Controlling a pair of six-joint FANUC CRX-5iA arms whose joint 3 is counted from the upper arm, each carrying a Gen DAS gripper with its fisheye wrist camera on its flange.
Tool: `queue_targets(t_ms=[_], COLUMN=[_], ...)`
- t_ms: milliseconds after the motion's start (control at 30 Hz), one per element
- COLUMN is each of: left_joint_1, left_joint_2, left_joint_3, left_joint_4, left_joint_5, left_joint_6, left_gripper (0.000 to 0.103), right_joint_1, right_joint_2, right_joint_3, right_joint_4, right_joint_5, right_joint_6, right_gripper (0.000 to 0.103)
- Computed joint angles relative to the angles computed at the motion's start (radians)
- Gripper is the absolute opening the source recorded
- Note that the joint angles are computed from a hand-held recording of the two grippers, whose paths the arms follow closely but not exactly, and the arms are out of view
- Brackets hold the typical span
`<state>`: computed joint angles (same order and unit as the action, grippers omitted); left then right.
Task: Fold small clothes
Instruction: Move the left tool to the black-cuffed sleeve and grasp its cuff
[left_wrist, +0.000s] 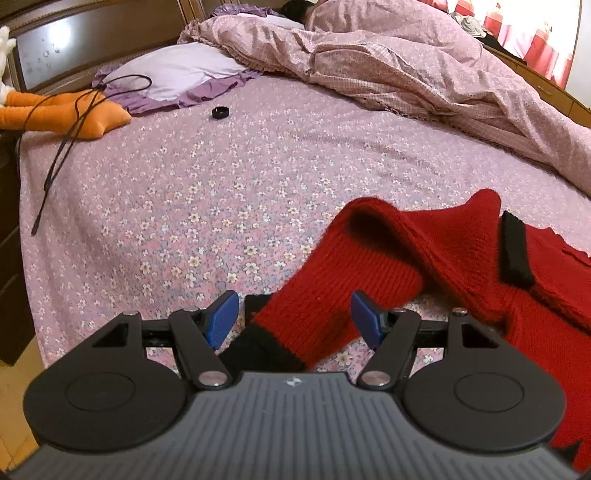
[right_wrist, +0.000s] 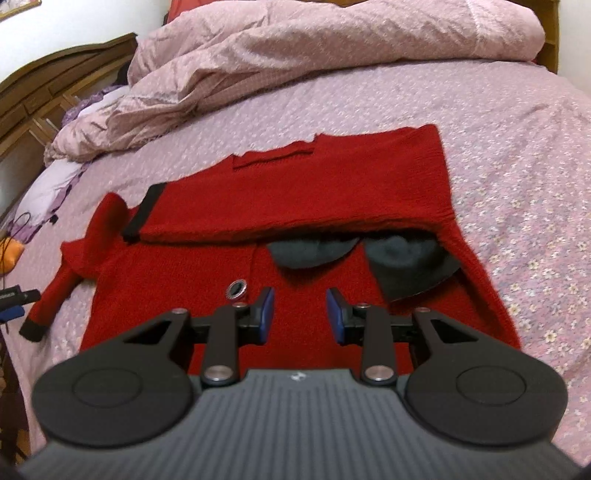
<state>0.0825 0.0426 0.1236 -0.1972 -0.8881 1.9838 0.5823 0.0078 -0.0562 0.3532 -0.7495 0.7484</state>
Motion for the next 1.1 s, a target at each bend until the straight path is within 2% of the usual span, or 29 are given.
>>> queue_targets(t_ms=[233, 467, 533, 700, 833, 1100], left_joint_1=[0.034, 0.024, 0.020, 0.011, 0.026, -0.022], left_joint_2=[-0.007, 0.004, 0.003, -0.002, 0.006, 0.037], left_joint_3=[-0.062, -0.076, -0.079, -0.059, -0.019, 0.111], left_joint_4=[0.088, 0.076, 0.068, 0.010, -0.022, -0.274], left_joint_5=[0.045, 0.072, 0.084, 0.089, 0.093, 0.109], left_joint_6=[-0.063, -0.075, -0.075, -0.092, -0.107, -0.041], left_gripper=[0.072, 0.071, 0.065, 0.029, 0.021, 0.017], right_joint_1=[0.018, 0.024, 0.025, 0.024, 0.024, 0.026], right_joint_2=[0.030, 0.042, 0.043, 0.042, 0.039, 0.041], right_joint_3=[0.041, 0.055, 0.055, 0.054, 0.051, 0.052], right_joint_4=[-0.047, -0.066, -0.066, -0.064, -0.060, -0.057], right_joint_5=[-0.031, -0.047, -0.049, -0.051, -0.049, -0.049], right_joint_6=[0.057, 0.072, 0.071, 0.065, 0.058, 0.056], right_gripper=[0.034, 0.034, 0.034, 0.034, 0.034, 0.034])
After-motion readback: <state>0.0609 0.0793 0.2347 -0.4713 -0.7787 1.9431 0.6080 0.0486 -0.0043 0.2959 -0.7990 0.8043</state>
